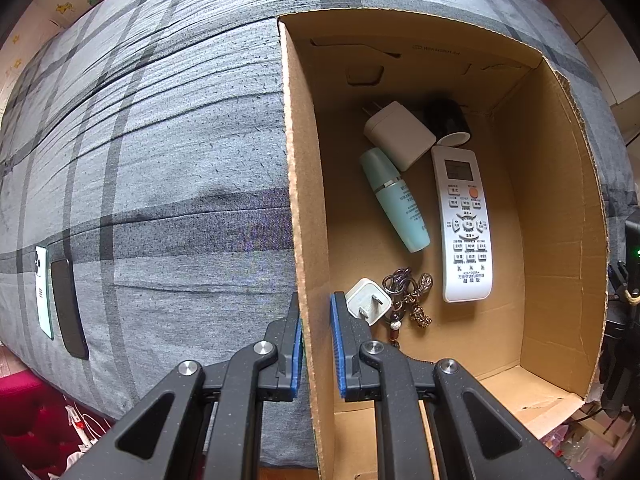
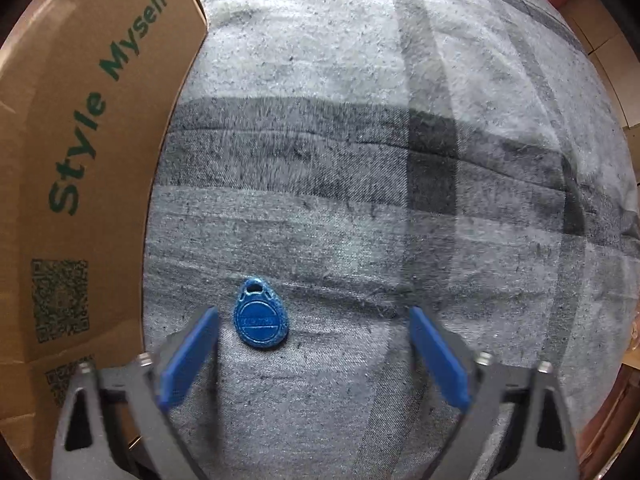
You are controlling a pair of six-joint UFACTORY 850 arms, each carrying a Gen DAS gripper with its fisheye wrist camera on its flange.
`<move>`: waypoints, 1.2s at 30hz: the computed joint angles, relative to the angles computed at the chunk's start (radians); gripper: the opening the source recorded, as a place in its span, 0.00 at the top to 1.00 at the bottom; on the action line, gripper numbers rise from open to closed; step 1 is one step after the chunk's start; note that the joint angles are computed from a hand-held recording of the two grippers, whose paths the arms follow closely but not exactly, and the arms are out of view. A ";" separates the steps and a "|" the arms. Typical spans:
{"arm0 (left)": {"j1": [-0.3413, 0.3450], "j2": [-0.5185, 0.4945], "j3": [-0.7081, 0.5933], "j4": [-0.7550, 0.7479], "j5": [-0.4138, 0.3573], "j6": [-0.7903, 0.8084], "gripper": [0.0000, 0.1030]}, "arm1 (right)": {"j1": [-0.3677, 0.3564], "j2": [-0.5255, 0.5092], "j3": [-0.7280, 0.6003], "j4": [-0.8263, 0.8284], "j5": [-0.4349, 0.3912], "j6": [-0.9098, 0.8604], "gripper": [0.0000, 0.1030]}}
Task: Organize rigid objects
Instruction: 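Grasp the blue key fob with the right tool, then carry the blue fob over the box with the right tool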
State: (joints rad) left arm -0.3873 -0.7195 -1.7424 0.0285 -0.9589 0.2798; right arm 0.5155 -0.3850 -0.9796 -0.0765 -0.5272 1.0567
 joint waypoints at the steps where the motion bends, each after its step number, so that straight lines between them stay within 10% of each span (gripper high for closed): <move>1: 0.000 0.000 0.000 0.001 0.000 0.001 0.87 | 0.000 0.006 0.002 -0.007 -0.001 0.008 0.24; 5: 0.001 0.000 0.001 0.000 0.002 0.000 0.87 | -0.010 0.029 0.017 0.032 0.013 -0.025 0.74; 36: 0.002 0.000 0.000 -0.010 0.003 0.008 0.87 | -0.019 0.150 -0.111 -0.147 -0.159 0.077 0.74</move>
